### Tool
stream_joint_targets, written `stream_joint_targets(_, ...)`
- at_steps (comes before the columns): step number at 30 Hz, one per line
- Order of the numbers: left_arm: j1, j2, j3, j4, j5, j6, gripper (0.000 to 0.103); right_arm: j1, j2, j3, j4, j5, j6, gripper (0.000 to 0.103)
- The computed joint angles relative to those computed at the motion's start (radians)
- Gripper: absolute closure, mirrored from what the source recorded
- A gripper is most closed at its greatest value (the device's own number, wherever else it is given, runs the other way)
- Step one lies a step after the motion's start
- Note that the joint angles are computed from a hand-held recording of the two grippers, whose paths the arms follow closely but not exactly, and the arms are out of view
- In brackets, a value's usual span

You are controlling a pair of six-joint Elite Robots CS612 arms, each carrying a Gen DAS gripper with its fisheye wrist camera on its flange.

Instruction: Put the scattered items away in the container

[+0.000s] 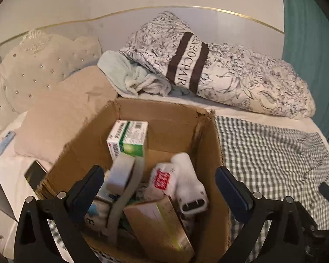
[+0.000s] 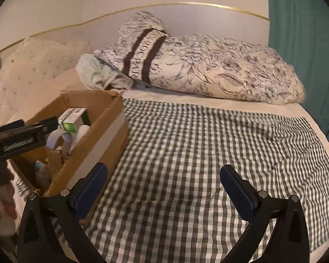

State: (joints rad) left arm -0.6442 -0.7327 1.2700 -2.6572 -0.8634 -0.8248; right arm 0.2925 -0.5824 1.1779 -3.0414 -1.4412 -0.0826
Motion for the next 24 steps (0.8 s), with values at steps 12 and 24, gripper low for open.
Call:
stream_joint_targets(12, -0.009, -0.011, 0.022, 0.024, -0.044, -0.038, 0.000, 0.000, -0.014, 0.035, 0.027, -0.055, 0.022, 0.000)
stream_joint_targets(24, -0.016, -0.010, 0.015, 0.044, -0.066, -0.019, 0.000, -0.007, -0.027, 0.054, 0.005, -0.055, 0.073, 0.000)
